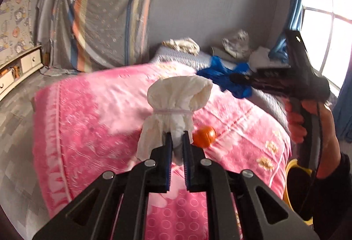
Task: Collect trash
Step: 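Lift the glove and tissue bundle and carry them over the bin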
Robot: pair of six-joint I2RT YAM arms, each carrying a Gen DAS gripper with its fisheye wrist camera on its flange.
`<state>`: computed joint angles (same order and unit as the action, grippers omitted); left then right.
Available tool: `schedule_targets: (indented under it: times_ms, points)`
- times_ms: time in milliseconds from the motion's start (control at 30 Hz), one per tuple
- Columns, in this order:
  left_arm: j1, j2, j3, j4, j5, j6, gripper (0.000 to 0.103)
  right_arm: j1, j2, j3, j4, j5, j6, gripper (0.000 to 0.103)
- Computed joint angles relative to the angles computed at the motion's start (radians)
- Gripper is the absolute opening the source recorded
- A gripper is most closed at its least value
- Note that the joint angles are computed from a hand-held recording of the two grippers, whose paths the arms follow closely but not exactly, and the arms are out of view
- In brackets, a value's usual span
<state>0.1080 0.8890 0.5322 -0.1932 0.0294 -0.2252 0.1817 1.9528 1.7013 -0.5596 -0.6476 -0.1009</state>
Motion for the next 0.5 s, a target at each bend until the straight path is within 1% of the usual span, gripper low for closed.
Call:
schedule_targets:
  times_ms: [100, 200, 333, 500]
  points:
    - [0.054, -0.075, 0.028, -0.04, 0.016, -0.002, 0.008, -0.028, -0.108, -0.08, 0.032, -0.031, 0.006, 0.007]
    - [0.059, -0.142, 0.055, -0.071, -0.011, -0.01, 0.008, -0.067, -0.211, -0.151, 0.065, -0.071, 0.013, 0.007]
    - [-0.002, -0.189, 0.096, -0.093, -0.084, -0.009, 0.008, -0.137, -0.33, -0.236, 0.09, -0.132, 0.006, 0.007]
    - [-0.167, -0.17, 0.158, -0.101, -0.202, -0.019, 0.008, -0.266, -0.451, -0.326, 0.114, -0.228, -0.003, 0.007]
